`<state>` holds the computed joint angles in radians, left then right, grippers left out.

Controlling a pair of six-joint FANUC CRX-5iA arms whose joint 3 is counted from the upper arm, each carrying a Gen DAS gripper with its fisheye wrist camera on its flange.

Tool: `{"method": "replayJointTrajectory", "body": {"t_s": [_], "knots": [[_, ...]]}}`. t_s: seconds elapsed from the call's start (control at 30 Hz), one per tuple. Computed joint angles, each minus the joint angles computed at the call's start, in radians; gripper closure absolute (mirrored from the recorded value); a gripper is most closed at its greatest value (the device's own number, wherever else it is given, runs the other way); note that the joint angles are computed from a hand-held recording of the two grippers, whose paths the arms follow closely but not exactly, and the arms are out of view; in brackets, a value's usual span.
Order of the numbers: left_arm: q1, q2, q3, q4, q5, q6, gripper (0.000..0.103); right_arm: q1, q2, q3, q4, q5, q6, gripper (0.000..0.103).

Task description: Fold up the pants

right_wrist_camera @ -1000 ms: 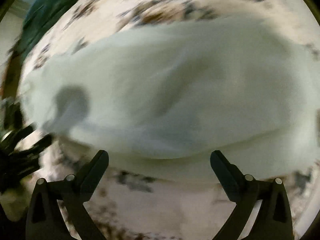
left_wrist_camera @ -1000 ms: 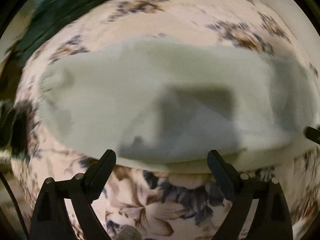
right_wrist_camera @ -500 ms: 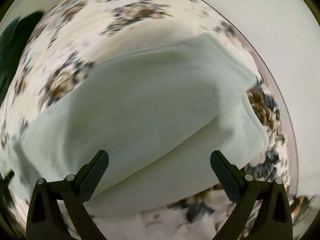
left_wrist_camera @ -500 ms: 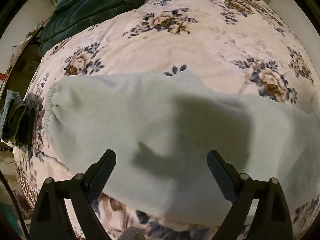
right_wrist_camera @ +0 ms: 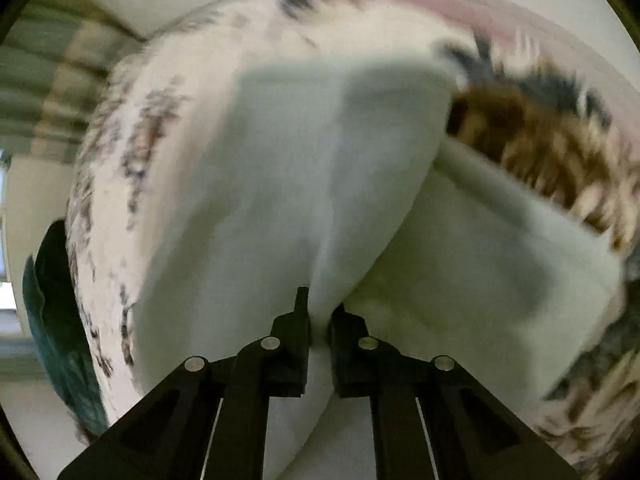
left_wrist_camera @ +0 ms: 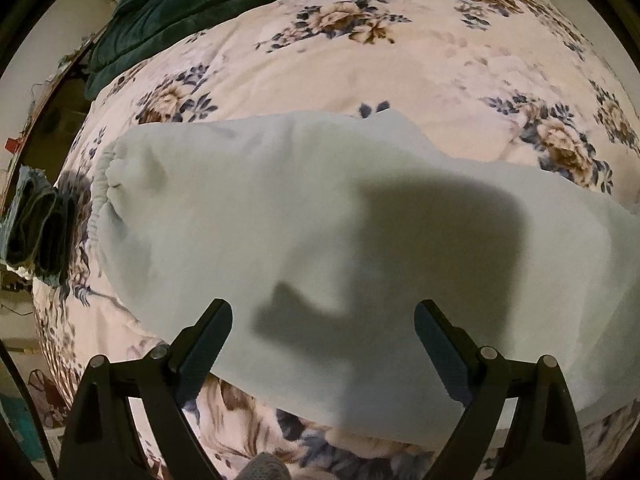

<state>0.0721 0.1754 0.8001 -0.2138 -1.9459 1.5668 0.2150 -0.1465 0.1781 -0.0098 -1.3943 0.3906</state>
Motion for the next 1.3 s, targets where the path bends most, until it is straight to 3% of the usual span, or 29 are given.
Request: {"method": "replayJointTrajectory", "body": {"t_s": [0.13, 0.33, 0.37, 0.43, 0.47, 0.5, 0.57, 0.67, 0.77, 0.9, 1.03, 1.3], "knots": [[0.006, -0.014, -0.016, 0.008, 0.005, -0.011, 0.01, 0.065, -0.063, 0.03, 0.118, -0.06, -0.056, 0.095], [0.026, -0.033, -0.046, 0.009, 0.001, 0.002, 0.01, 0.016, -0.061, -0.028, 0.006, -0.204, -0.028, 0.095], [0.03, -0.04, -0.052, 0.01, 0.006, 0.0, 0.01, 0.0, -0.056, -0.035, -0.027, -0.218, -0.026, 0.091], [0.039, -0.057, -0.066, 0.004, 0.02, -0.009, 0.01, -0.032, -0.055, -0.045, -0.107, -0.23, -0.055, 0.075], [0.046, -0.067, -0.072, 0.001, 0.028, -0.016, 0.01, -0.028, -0.073, -0.058, -0.113, -0.208, -0.069, 0.061], [0.06, -0.079, -0.079, 0.007, 0.038, -0.021, 0.01, 0.007, -0.094, -0.063, -0.095, -0.186, -0.1, 0.039], [0.107, -0.104, -0.1, 0.046, 0.061, -0.027, 0.01, 0.085, -0.124, -0.065, -0.038, -0.185, -0.142, 0.023], [0.211, -0.136, -0.132, 0.126, 0.067, -0.034, 0.01, 0.254, -0.131, -0.032, 0.008, -0.19, -0.234, 0.023], [0.323, -0.154, -0.149, 0.173, 0.045, -0.052, 0.01, 0.39, -0.083, 0.02, -0.071, -0.127, -0.238, 0.023], [0.491, -0.138, -0.144, 0.226, 0.007, -0.066, 0.01, 0.503, 0.001, 0.057, -0.151, -0.023, -0.275, 0.023], [0.636, -0.064, -0.105, 0.304, 0.003, -0.03, 0.01, 0.587, 0.029, 0.027, -0.124, 0.095, -0.392, 0.024], [0.673, 0.136, 0.054, 0.351, -0.03, -0.014, 0.013, 0.652, 0.098, -0.003, -0.055, 0.225, -0.52, 0.034]]}}
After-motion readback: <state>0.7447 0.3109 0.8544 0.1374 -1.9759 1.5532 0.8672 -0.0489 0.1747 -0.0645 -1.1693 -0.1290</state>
